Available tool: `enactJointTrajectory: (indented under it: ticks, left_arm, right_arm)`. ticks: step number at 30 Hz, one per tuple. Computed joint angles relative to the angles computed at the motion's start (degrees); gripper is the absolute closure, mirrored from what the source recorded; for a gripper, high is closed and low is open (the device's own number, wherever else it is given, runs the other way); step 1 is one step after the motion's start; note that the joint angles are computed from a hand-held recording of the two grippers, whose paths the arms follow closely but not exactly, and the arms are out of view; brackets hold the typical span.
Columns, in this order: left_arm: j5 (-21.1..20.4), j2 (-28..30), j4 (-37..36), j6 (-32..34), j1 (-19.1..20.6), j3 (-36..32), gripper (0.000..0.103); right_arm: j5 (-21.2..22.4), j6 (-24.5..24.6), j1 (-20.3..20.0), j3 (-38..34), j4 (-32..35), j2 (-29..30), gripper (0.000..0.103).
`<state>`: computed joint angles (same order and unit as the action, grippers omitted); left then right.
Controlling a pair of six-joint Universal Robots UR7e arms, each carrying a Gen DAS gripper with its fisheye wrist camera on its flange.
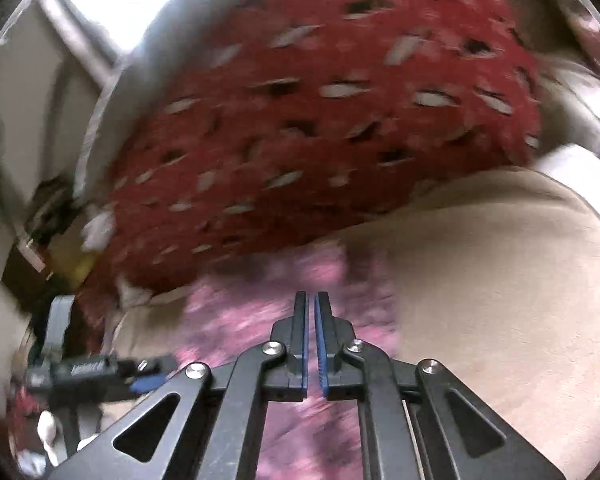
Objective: Fold small clothes
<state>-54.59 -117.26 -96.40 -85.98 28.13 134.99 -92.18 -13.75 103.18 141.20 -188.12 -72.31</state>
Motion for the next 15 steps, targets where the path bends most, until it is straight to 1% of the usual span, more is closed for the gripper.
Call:
enactJointTrajectory:
  ticks: [1,2,3,4,5,6,7,8,9,10,11,12,13,14,15]
  left_arm:
    - [-1.51,1.76,0.66,0.37,0.91,0.15,0.036]
    - [-1.54,3.43,-0.42,1.1,1.32,0.53,0.035]
    - [-0.97,3.41,0.91,0.71,0.21,0.5,0.035]
    - [-1.36,3.25,3.59,-0.47,-1.28,-0.39,0.035]
    - [-1.87,2.33,4.89,-1.29,-2.73,-0.78,0.036]
    - [-1.81,1.0,5.89,-2.63,-4.54,-0.68,0.036]
    - [-1.38,-0.56,7.97,-5.28,-7.23,-0.49,0.036]
    - [-1.25,-0.9,9.44,-6.93,-8.62,-0.33,0.036]
    - [-1.64,-0.68,10.28,-7.69,-9.32,-0.06,0.036]
    - [-2.67,0.15,10.42,-7.34,-9.18,0.3,0.036]
    - [-4.14,1.63,9.79,-6.13,-8.0,0.86,0.035]
    - [-5.19,2.48,9.14,-5.51,-7.36,1.44,0.035]
    - [-4.68,2.55,10.53,-6.09,-8.77,1.54,0.035]
    - [-4.81,3.05,11.31,-5.93,-9.4,0.79,0.036]
    - [-5.26,2.86,11.14,-5.46,-9.5,0.35,0.036]
  right_arm:
    - [-3.49,-1.11,0.92,-0.53,1.34,1.67,0.096]
    - [-7.97,-1.71,1.45,-1.34,4.09,3.89,0.097]
    - [-10.05,-1.94,1.7,-1.11,4.44,4.4,0.099]
    - [-9.73,-1.22,1.96,-0.58,3.38,3.44,0.099]
    - [-9.52,0.69,2.35,-0.51,4.72,1.76,0.096]
    - [-9.08,1.17,2.62,0.06,4.59,0.43,0.094]
    - [-6.97,-0.2,2.56,1.69,2.79,-1.48,0.094]
    - [-5.0,-2.42,2.31,3.52,1.03,-3.01,0.094]
    - [-5.27,-3.45,2.59,4.5,0.95,-3.91,0.093]
    - [-7.31,-4.62,2.7,5.05,2.76,-4.01,0.09]
    - [-10.14,-5.09,2.82,5.04,4.43,-2.81,0.087]
    - [-11.02,-6.62,2.06,6.07,3.7,-2.41,0.086]
    - [-9.89,-7.08,1.52,6.74,3.26,-3.54,0.085]
    - [-10.01,-5.62,1.18,6.5,5.23,-4.94,0.082]
    - [-9.13,-2.49,0.92,5.23,8.71,-6.45,0.08]
